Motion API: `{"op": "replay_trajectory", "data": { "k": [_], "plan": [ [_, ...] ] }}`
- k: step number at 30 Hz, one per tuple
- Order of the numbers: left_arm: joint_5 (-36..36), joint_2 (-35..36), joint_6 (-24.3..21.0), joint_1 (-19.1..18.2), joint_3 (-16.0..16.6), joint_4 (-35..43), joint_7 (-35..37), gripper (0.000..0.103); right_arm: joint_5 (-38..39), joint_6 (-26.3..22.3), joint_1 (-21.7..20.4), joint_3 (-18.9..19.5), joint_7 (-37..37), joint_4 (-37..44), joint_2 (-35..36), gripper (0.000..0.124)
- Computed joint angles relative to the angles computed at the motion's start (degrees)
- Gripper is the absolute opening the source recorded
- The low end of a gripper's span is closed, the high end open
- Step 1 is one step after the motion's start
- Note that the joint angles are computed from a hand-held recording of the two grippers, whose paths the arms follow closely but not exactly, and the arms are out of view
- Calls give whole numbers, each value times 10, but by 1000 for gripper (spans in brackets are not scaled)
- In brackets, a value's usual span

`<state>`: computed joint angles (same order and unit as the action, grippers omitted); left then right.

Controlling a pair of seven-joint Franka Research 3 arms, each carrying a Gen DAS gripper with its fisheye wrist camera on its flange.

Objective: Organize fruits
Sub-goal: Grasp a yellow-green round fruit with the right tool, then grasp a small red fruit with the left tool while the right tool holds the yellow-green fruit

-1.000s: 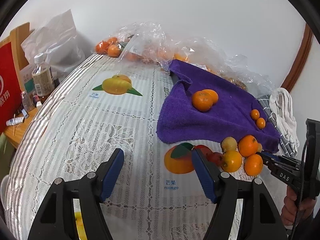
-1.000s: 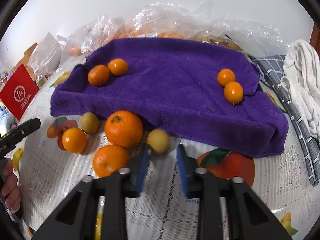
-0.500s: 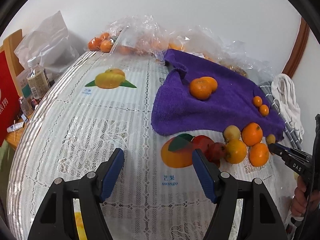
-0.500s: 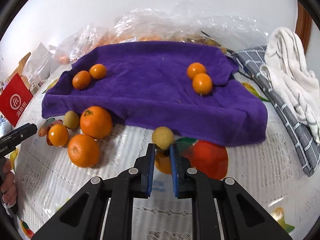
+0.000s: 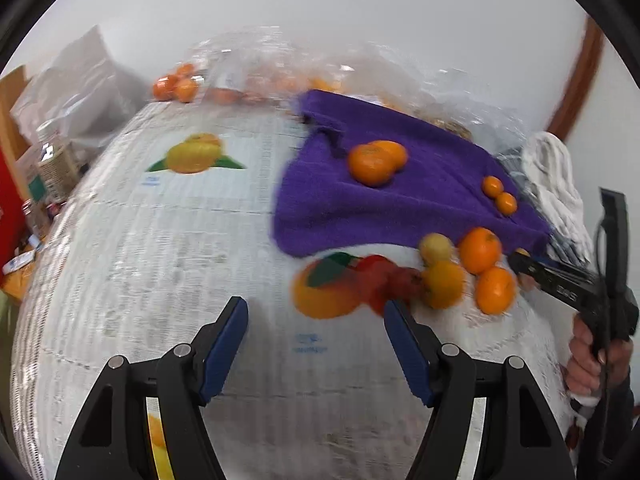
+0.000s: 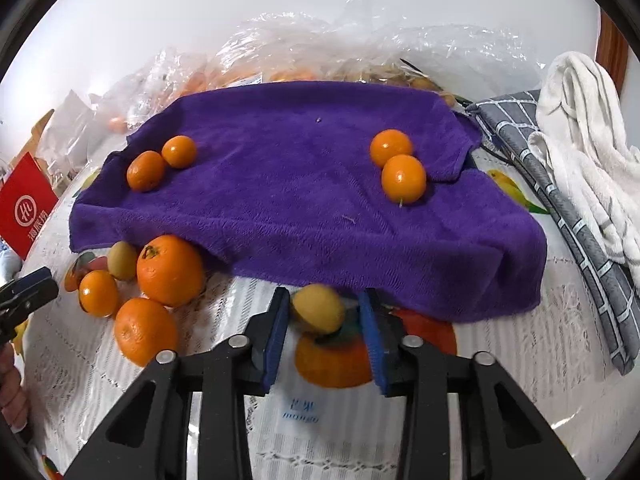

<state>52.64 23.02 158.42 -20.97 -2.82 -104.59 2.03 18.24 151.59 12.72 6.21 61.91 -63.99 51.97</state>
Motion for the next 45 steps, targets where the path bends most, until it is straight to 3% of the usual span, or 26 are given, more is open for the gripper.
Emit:
{"op": "replay_trajectory", "data": {
  "k": [7, 12, 17, 19, 21, 27, 33, 37, 45],
  "plan": [
    [-46, 58, -76, -14, -21, 95, 118, 69, 24, 27, -22, 15, -38, -71, -44, 26],
    [-60, 82, -82, -30, -3, 125, 116, 68, 44, 40, -38, 20, -58, -126, -77, 26],
    [-77, 96, -79, -30, 2, 147, 105, 49, 53, 41, -42, 15, -62, -147, -89, 26],
    [-86, 102, -73, -26, -3, 154, 123, 32, 55, 38, -43, 14, -60, -148, -89, 26],
    [-99, 107, -70, -24, -9, 159, 145, 23, 56, 39, -43, 13, -60, -151, -91, 26],
    [-105, 95, -68, -38, 2, 147, 134, 23, 65, 50, -49, 16, -65, -170, -108, 26],
    [-60, 56, -86, -55, 14, 123, 83, 23, 80, 70, -56, 21, -75, -199, -137, 26],
    [-21, 29, -75, -52, 13, 105, 46, 23, 86, 75, -56, 20, -74, -207, -152, 26],
    [-4, 17, -93, -39, -8, 116, 45, 23, 96, 80, -55, 18, -64, -203, -171, 26]
  ]
}}
